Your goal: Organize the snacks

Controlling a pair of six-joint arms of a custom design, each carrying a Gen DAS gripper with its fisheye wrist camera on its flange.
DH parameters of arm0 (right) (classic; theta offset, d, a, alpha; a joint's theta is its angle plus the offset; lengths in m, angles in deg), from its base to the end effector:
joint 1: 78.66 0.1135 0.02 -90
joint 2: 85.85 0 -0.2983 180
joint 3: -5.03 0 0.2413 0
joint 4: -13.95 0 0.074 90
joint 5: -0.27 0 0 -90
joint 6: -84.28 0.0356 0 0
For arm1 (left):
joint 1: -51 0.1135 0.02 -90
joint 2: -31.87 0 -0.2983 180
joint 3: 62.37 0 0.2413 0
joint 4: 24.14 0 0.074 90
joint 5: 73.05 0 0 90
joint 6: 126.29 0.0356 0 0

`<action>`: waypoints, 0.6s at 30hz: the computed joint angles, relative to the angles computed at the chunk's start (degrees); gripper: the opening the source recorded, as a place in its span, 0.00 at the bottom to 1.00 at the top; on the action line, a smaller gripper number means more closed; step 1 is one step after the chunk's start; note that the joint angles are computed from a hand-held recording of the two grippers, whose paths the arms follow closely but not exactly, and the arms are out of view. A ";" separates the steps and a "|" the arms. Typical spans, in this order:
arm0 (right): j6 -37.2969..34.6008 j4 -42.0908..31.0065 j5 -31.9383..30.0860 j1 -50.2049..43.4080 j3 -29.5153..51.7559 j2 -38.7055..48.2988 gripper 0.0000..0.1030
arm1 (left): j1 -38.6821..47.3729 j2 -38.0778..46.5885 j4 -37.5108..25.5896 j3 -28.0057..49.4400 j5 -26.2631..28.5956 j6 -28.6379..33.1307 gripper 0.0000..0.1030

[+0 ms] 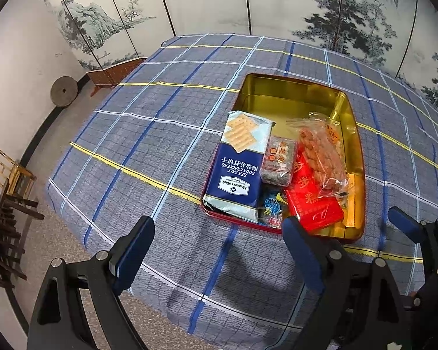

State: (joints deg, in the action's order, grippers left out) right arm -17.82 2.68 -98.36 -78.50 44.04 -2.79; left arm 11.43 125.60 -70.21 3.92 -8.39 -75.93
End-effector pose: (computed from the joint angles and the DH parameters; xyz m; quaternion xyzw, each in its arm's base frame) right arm 0.2195 0.0060 0.1520 -0.1239 0.9440 0.0405 0.3031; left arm 0.2284 -0.1690 0.1982 -0.0320 0.9655 0.0780 0.2462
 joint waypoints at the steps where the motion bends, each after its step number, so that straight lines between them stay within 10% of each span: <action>1: -0.06 0.16 0.16 0.06 -0.03 0.11 0.85 | 0.03 0.14 -0.04 0.18 -0.01 0.01 0.85; 18: 0.26 0.70 -0.16 -0.29 -0.93 -0.19 0.85 | 0.59 0.39 0.86 -0.06 2.20 0.52 0.85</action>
